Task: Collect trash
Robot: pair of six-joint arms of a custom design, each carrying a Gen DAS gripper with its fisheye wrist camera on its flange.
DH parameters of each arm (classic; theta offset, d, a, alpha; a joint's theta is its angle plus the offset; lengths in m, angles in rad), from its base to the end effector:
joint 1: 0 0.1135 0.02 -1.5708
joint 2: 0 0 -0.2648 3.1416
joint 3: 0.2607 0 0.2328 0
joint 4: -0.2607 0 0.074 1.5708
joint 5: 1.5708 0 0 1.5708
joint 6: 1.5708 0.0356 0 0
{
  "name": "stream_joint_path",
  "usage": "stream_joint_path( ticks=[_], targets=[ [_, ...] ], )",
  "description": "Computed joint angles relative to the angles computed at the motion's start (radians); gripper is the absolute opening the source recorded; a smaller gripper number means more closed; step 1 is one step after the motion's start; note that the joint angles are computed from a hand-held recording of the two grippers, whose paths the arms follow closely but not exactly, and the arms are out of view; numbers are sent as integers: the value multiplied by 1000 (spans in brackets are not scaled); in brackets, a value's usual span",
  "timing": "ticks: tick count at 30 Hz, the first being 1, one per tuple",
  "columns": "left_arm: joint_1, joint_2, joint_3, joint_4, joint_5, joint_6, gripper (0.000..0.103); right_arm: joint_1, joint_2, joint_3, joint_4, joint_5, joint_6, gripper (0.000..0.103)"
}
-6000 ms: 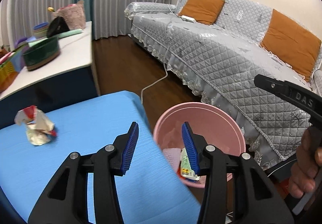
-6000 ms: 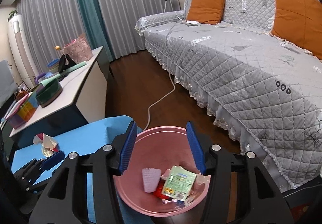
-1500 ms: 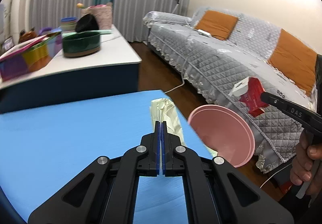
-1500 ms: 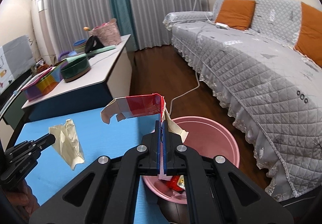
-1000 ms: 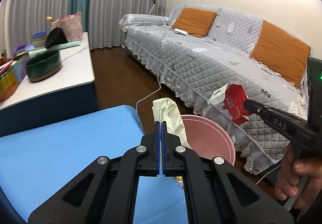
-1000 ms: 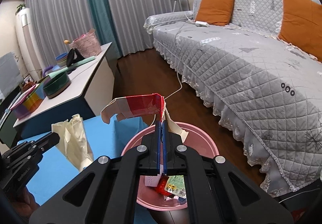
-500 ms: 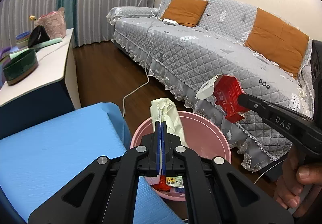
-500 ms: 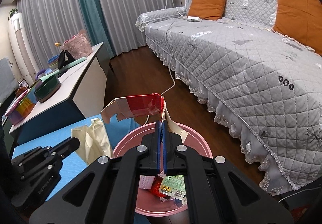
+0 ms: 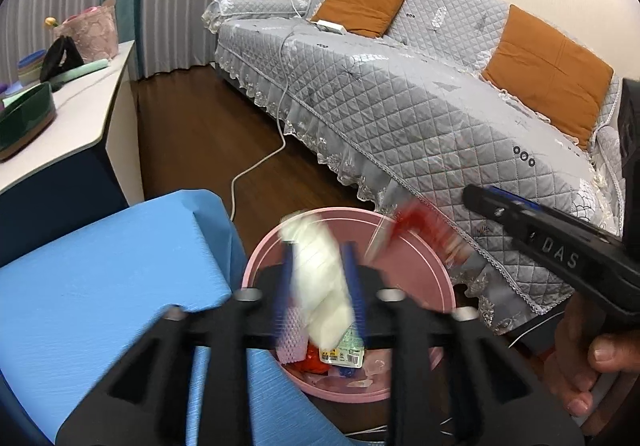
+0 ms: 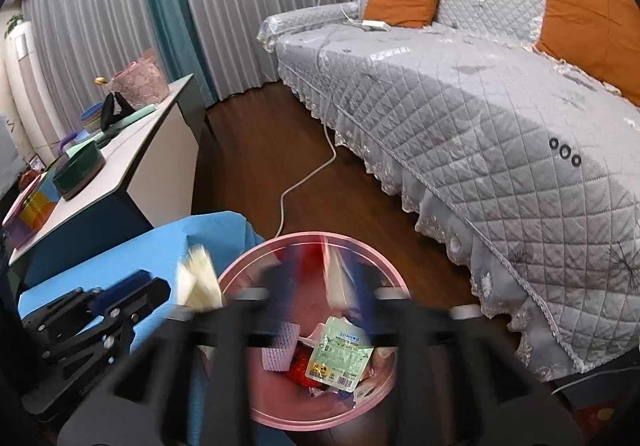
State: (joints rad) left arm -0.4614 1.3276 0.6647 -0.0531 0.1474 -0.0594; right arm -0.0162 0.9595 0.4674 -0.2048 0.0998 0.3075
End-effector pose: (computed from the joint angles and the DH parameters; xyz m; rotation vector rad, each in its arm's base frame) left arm 0.2241 -0.1173 0.2077 0.5385 2.2530 -0.4367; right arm 0.1784 -0.0064 0.2067 0.4168 2.2252 0.0416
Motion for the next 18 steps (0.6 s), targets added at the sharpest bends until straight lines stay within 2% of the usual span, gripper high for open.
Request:
stream_joint_path(
  ticks=[5, 7, 8, 10, 14, 18],
  targets=[
    [36, -71, -22, -41, 5, 15, 35, 13, -26, 8, -22, 21, 7, 63],
    [52, -111, -31, -62, 8, 21, 45, 22, -51, 14, -47, 37, 19, 66],
    [64, -142, -36, -80, 11, 26, 48, 26, -66, 18, -61, 42, 24, 70],
    [90, -214, -47, -118, 17, 38, 62, 51, -114, 24, -100, 69, 33, 79],
    [140, -349, -60, -206, 40, 68, 74, 141, -196, 47, -189, 147, 56, 92],
    [201, -525, -67, -319, 57, 104, 86, 333, -289, 97, -320, 312, 117, 98]
  ],
)
